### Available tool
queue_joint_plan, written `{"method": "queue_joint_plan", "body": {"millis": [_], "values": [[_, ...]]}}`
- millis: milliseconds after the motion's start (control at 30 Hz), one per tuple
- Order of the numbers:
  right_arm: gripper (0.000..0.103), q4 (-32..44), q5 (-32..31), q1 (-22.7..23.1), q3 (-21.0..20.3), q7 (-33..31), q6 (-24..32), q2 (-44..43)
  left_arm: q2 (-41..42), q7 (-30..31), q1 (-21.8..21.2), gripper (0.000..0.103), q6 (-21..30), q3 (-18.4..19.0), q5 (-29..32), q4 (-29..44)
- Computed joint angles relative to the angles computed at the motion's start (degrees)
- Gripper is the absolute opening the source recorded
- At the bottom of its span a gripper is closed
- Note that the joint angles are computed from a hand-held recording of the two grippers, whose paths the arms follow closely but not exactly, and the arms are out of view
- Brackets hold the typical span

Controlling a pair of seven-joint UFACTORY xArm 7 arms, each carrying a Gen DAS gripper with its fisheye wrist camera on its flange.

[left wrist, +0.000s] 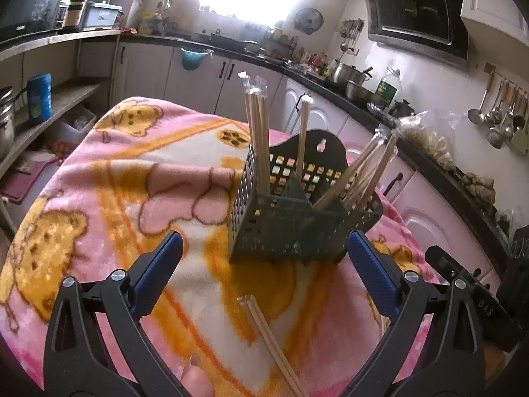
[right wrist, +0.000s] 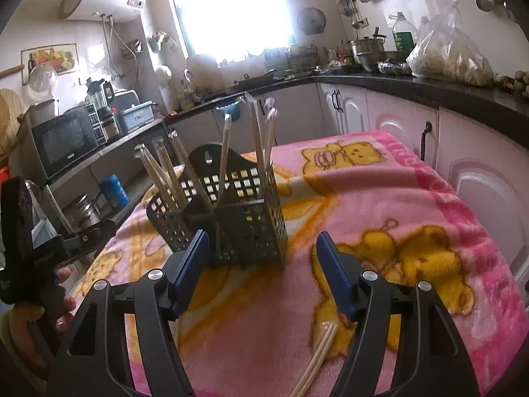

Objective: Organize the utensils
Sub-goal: 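Lower both tools toward the last wrapped chopsticks lying before the caddy, then close the left tool on a wrapped chopstick while the right tool grasps another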

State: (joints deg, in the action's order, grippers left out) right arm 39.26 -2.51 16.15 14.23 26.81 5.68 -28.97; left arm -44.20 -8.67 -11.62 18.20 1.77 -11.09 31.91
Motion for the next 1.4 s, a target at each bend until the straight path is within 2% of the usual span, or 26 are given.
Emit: {"method": "queue_joint_plan", "body": {"millis": [267,533,900,1033,1233,1400], "values": [[0.065,-2.28,1.46,2.29,-1.38,-0.50,2.67,-1.70,-1.20,-0.36,-0.24,0.091,1.67,-0.39,0.07,-1.61],[0.065,-4.54,3.01,3.92,-3.09,-1.92,6.01,-3.04,-1.00,0.13,-2.24,0.091,5.24,-0.27,-1.06,-2.20],[0.065,-6.28,7.81,6.43,-6.40,-4.81,12.97,-3.54,1.36,2.93,-4.62,0.091,9.76,1.17,-4.76,-2.63],[0.060,-5.66,9.72,6.76,-7.23,-5.99,15.96,-2.63,2.26,3.81,-5.03,0.091,10.90,1.48,-6.46,-2.76],[0.048,-3.33,14.40,8.02,-9.46,-9.65,20.22,0.55,3.72,6.50,-7.22,0.070,13.78,4.10,-11.90,-2.34],[0.043,-0.52,16.04,6.99,-8.78,-11.38,22.84,3.48,5.86,6.79,-5.63,0.058,14.41,2.77,-13.01,-1.31]]}}
